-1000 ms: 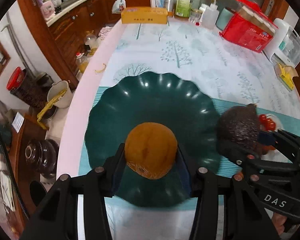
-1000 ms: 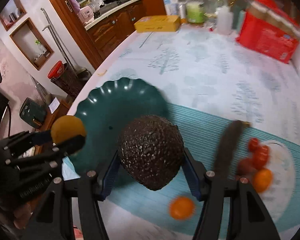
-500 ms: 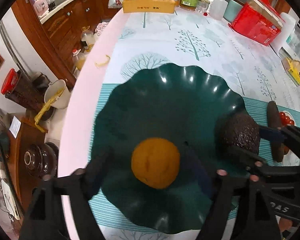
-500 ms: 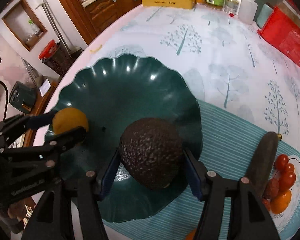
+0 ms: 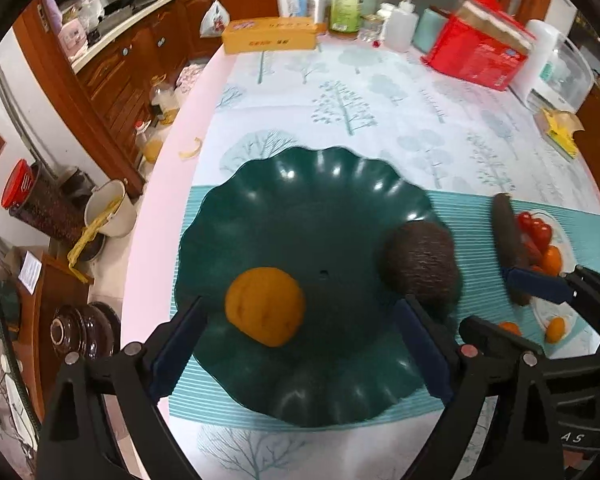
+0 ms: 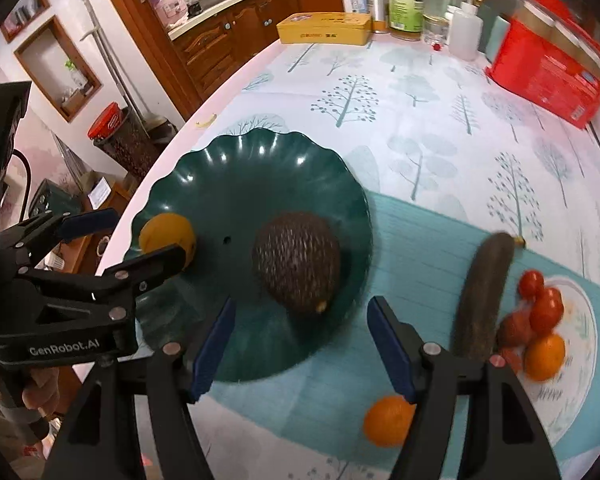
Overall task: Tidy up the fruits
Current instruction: 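Lift both open tools away from the green plate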
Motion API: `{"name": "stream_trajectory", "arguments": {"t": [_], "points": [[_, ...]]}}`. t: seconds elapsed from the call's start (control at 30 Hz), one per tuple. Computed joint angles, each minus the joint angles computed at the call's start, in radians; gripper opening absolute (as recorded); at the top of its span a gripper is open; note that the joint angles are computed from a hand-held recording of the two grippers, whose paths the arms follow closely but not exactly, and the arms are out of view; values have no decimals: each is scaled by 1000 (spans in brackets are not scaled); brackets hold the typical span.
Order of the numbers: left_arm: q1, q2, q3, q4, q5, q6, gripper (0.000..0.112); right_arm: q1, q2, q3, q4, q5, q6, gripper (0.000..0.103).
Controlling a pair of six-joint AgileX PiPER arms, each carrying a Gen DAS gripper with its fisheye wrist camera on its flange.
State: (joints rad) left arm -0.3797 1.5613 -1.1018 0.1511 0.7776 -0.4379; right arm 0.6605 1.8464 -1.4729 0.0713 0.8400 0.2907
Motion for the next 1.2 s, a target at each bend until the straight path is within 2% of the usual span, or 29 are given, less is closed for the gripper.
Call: {"name": "stream_trajectory", "arguments": {"t": [0.2, 0.43, 0.73, 0.97, 1.2], "points": [[-84, -57, -45, 17, 36, -39, 97, -3, -162, 122, -45, -21, 67, 69], [-220, -77, -171, 58, 93, -99, 99, -15, -362, 220, -145, 0, 184, 69], [-351, -85, -276, 120, 180, -158, 100, -55, -528, 283, -207, 30, 255, 69], [-416, -42, -345, 142, 212, -184, 100, -131, -608, 295, -212, 58, 238, 69], [-448, 99, -472, 92, 219, -168, 100, -249, -655, 347, -206, 101, 165, 69]]}}
